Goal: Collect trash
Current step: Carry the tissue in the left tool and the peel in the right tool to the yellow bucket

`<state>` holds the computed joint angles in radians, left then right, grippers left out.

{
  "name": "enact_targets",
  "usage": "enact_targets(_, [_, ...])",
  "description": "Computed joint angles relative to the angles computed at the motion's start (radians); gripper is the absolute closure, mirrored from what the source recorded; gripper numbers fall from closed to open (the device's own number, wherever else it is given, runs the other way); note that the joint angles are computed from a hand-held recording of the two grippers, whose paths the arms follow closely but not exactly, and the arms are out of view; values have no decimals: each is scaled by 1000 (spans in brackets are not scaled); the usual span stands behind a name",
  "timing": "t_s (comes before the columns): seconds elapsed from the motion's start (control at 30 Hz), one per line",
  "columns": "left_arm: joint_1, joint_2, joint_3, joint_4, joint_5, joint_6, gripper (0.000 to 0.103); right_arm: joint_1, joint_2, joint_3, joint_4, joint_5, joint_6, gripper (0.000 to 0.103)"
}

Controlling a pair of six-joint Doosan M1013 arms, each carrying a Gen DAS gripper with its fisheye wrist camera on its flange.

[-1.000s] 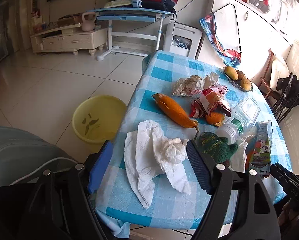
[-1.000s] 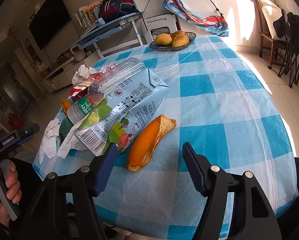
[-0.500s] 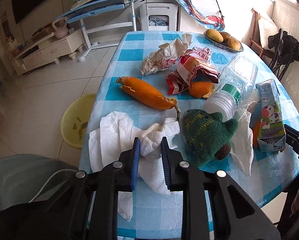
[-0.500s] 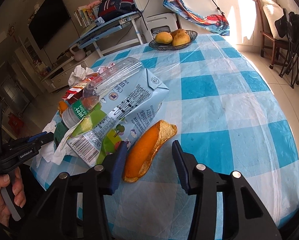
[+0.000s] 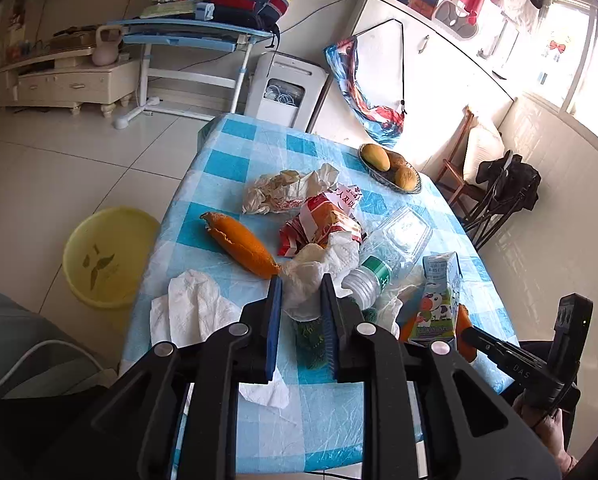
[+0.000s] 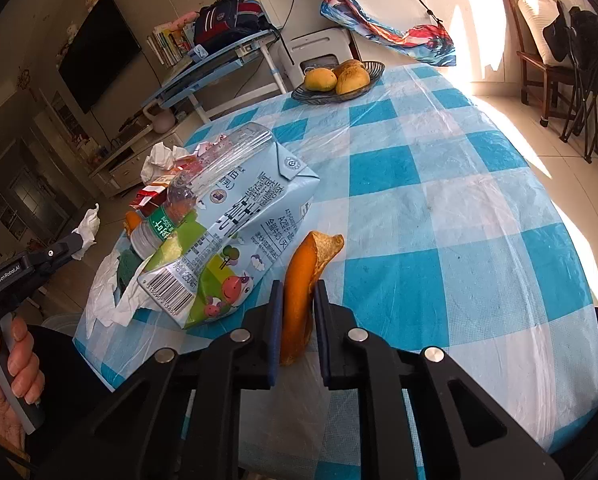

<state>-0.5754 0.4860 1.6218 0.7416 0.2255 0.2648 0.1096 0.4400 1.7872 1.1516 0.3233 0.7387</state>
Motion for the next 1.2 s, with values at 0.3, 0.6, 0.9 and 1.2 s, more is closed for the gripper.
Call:
enact_targets(0.3, [29,-88,53,422,82,-462,84,40,-59,4,492,100,-559,89])
enact_targets(0.6, [129,-117,71,379,144,-587,84,167,81,-236,330,236,-512,89])
enact_targets(0.9, [245,-3,-61,-169,151,-143,84,249,296,-560,9,278,-166,89])
enact_targets(1.2, [304,92,-165,-438,223,83,49,284,435,-793,-325,344,174,72])
